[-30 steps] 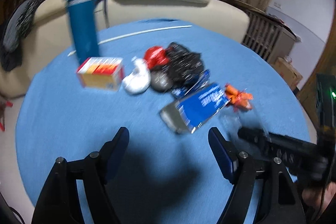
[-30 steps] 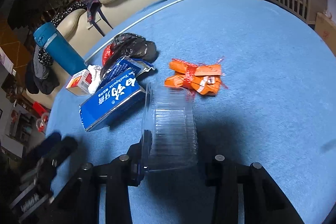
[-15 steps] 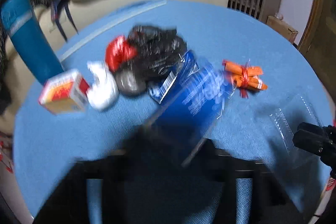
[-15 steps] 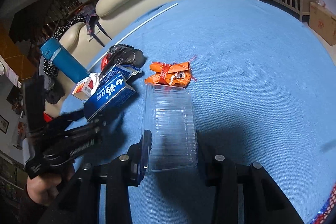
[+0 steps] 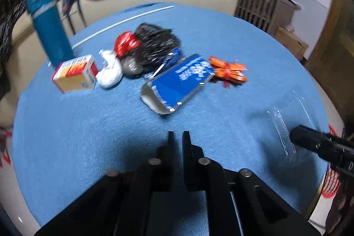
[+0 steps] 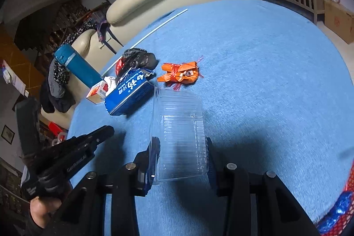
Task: Collect trash
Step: 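Grasp the blue toothpaste box with the left tool while the right tool holds the tray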
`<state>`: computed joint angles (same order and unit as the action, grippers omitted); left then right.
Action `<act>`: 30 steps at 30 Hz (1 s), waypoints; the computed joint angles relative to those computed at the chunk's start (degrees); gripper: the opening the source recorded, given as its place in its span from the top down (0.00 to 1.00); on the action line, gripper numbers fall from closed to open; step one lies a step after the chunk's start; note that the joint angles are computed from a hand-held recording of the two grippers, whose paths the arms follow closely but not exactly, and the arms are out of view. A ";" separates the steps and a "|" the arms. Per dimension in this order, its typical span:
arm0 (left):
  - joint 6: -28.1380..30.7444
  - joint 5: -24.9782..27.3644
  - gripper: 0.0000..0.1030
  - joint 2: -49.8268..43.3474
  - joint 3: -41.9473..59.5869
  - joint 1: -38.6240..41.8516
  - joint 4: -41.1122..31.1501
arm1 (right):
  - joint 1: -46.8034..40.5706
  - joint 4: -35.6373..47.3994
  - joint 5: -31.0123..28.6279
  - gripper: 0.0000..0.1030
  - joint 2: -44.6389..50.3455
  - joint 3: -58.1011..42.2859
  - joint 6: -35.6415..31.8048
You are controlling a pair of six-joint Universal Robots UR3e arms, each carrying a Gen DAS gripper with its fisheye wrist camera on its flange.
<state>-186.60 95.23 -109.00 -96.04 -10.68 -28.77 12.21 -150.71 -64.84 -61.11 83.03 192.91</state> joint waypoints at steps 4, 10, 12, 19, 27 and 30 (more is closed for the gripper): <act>7.38 6.98 0.03 -2.72 3.67 -3.03 3.53 | -1.29 -1.34 0.92 0.58 -2.46 3.68 0.00; 16.18 7.04 0.03 -10.99 18.34 -0.19 -5.79 | -2.45 -2.09 1.40 0.58 -4.03 6.62 -0.15; 16.00 6.10 0.03 -14.22 23.12 0.49 -9.81 | -2.63 -1.92 1.27 0.58 -3.93 6.58 -0.11; 9.38 -4.33 0.59 -14.83 23.78 4.17 -13.00 | -3.48 -1.06 0.57 0.58 -3.23 5.83 0.11; 1.77 -8.66 0.60 -0.91 4.10 5.41 -4.64 | -2.65 -1.83 1.10 0.58 -4.19 6.48 -0.12; -0.91 -6.89 0.60 4.04 -3.07 3.34 -1.32 | -2.30 -2.47 1.39 0.58 -5.15 7.68 -0.40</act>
<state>-187.51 88.34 -104.96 -99.11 -7.34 -30.09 9.91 -153.19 -63.45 -66.26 90.71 192.51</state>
